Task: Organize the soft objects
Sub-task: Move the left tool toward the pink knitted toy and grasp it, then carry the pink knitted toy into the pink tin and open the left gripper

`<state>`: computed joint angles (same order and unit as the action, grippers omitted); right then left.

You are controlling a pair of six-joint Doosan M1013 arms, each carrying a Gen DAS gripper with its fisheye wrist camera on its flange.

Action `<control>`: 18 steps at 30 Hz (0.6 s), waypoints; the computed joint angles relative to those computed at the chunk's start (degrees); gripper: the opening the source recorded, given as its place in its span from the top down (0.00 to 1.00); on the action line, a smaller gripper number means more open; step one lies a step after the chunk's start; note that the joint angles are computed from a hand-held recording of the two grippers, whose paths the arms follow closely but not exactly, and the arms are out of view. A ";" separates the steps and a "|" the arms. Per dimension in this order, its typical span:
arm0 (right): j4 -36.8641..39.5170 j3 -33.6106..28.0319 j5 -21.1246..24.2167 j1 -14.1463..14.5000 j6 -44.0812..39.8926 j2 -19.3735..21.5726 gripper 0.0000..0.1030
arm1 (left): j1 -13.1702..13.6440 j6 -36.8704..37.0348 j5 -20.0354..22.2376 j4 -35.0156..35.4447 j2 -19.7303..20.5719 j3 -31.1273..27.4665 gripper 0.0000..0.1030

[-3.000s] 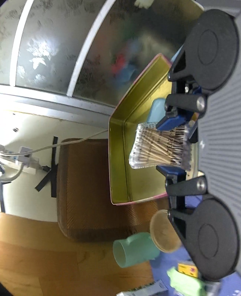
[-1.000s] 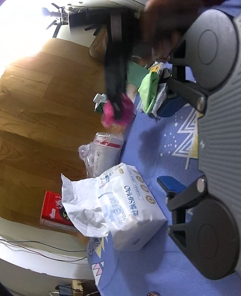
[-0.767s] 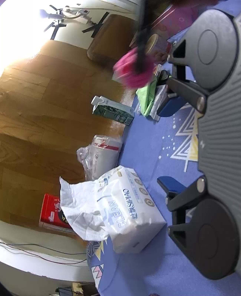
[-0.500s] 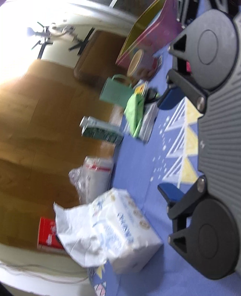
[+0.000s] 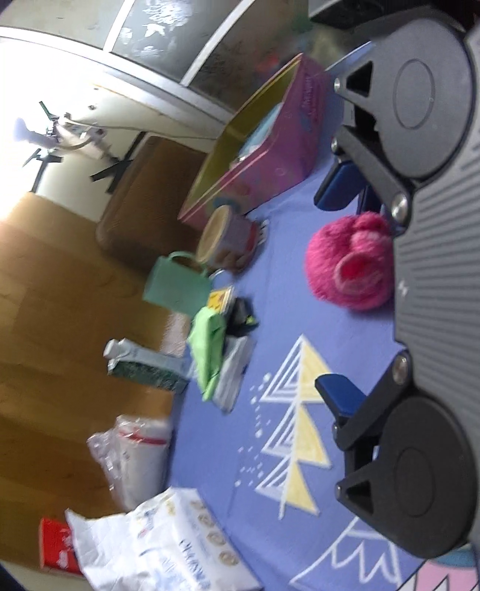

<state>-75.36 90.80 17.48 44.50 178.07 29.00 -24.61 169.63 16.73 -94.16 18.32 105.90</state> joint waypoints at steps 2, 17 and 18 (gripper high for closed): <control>1.32 0.05 -0.20 -0.08 -0.70 0.22 0.40 | -0.30 -7.28 0.25 6.93 0.67 -0.93 0.09; -7.99 1.60 -0.81 0.23 7.96 -0.57 0.58 | -1.71 -19.51 2.06 19.49 1.84 -2.96 0.42; -9.46 2.03 -0.43 0.38 9.01 -0.84 0.59 | -1.90 -19.40 2.24 19.63 1.86 -3.09 0.42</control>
